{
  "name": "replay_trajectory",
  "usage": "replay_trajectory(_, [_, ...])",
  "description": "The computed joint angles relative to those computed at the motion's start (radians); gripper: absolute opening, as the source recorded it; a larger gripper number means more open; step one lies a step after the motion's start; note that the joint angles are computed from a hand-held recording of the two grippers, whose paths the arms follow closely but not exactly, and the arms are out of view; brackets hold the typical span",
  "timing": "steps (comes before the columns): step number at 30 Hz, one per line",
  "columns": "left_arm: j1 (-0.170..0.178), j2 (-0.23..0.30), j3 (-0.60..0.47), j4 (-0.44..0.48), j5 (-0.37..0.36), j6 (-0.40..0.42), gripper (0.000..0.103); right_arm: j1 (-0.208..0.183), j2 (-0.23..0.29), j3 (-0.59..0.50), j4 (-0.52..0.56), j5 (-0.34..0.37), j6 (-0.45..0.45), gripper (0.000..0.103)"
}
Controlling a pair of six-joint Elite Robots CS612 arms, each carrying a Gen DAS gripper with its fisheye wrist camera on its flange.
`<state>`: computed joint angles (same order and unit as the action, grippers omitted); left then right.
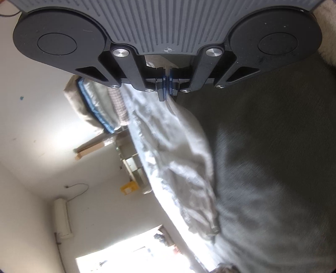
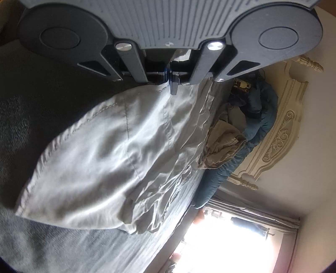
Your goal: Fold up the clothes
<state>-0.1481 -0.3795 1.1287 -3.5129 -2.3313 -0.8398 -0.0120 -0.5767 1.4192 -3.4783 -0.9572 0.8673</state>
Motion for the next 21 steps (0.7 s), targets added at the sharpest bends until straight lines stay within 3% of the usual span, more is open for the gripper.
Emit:
replay_trajectory(13, [-0.004,0.067,-0.202,-0.028,0.048,-0.069,0.001,0.017,0.021,-0.171,0.108,-0.073,-0.173,0.003])
replay_trajectory(21, [0.004,0.172,-0.460,0.095,0.090,-0.091,0.001,0.020,0.109,-0.417,0.274,-0.091,-0.276,0.003])
